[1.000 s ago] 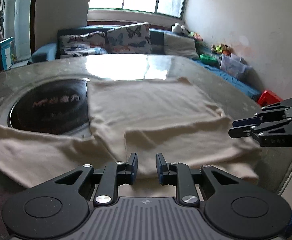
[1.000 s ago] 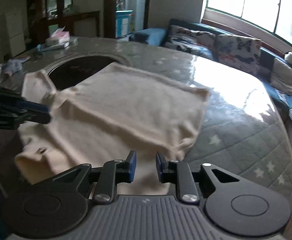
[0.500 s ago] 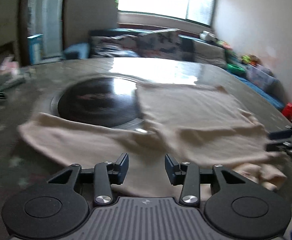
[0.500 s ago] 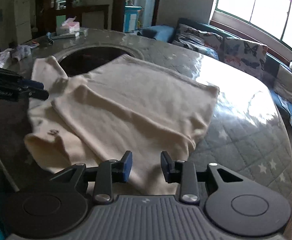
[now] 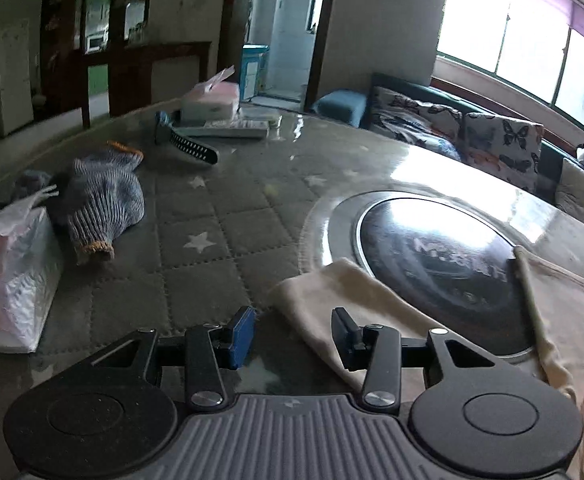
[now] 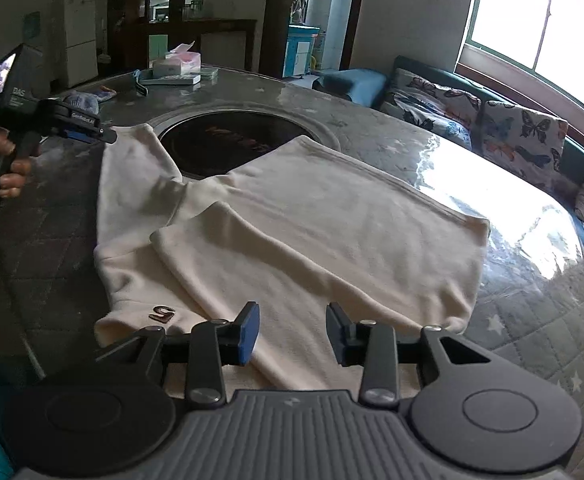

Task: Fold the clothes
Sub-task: 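Grasp the sweatshirt side edge with the left gripper and lift it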

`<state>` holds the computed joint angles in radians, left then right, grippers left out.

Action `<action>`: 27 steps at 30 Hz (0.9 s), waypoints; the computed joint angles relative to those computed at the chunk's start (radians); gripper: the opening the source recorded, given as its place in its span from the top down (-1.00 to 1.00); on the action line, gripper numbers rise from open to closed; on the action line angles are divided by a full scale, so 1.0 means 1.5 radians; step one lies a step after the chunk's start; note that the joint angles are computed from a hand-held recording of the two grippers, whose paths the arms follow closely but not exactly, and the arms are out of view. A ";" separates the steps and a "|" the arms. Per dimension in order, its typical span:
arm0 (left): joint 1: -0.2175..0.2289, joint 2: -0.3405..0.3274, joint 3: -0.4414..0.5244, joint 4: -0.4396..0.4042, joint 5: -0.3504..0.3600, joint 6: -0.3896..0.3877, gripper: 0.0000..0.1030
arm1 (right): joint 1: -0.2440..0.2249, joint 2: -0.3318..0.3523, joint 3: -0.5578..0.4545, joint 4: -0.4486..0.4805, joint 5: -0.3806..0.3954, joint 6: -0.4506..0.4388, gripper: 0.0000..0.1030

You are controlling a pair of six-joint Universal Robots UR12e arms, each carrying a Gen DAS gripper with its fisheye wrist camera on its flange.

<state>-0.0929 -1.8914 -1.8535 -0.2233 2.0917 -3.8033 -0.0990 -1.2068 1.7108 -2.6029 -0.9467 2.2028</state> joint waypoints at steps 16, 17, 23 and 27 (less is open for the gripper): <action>-0.035 -0.011 0.011 0.217 -0.093 0.152 0.90 | -0.014 0.001 0.007 -0.038 0.016 0.055 0.28; -0.041 -0.012 0.017 0.229 -0.116 0.165 0.90 | -0.016 0.001 0.007 -0.042 0.017 0.063 0.28; -0.070 -0.029 0.056 0.272 -0.263 0.236 0.90 | -0.027 0.004 0.011 -0.066 0.022 0.104 0.28; -0.086 -0.049 0.080 0.265 -0.336 0.255 0.90 | -0.035 0.003 0.016 -0.081 0.023 0.126 0.28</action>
